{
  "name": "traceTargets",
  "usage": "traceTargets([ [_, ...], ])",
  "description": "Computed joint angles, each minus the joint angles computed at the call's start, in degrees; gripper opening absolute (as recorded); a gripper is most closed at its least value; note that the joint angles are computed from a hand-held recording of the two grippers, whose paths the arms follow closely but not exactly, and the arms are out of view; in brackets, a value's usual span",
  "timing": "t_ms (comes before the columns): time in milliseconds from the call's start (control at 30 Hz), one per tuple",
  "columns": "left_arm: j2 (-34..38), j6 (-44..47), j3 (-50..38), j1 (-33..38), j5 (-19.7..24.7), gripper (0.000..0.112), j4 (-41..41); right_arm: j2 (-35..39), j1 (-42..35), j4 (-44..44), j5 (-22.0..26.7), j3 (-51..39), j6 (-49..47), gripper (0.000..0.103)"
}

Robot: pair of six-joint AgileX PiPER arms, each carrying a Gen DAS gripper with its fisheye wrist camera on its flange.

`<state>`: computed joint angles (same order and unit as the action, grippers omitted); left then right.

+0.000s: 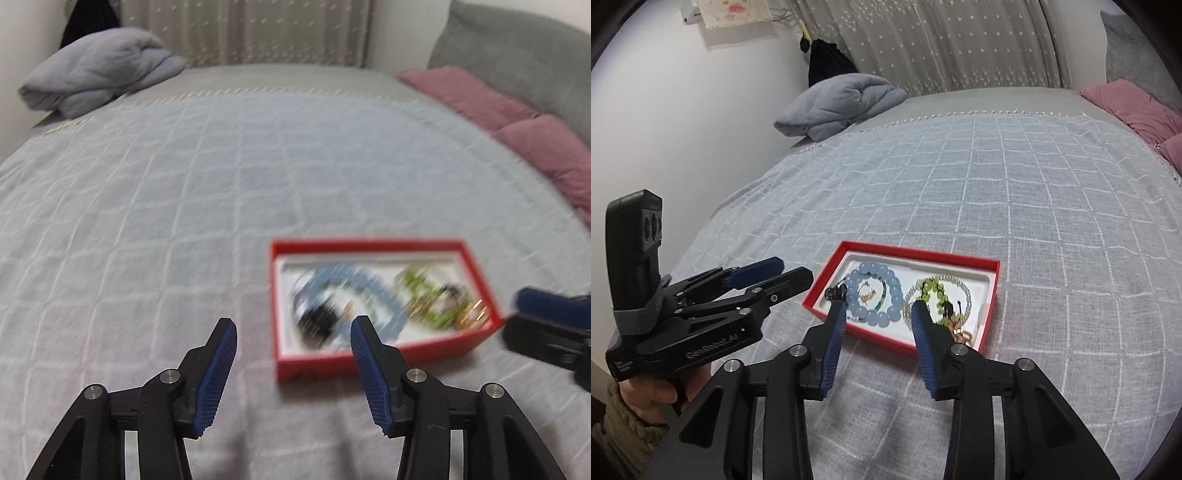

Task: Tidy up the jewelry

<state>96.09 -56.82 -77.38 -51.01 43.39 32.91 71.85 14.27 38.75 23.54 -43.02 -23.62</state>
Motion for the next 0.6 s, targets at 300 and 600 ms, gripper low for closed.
traceTargets([
  [300,-2.4,-10.6,4.1,-4.8,6.3,0.070,8.1,-3.4,7.7,-28.8,1.0,1.5,31.5,0.052],
  [600,-5.4,-17.4,7.8,-9.6,10.0,0.090,13.2,-6.1,11.1,-38.4,3.8,3.7,44.5,0.068],
])
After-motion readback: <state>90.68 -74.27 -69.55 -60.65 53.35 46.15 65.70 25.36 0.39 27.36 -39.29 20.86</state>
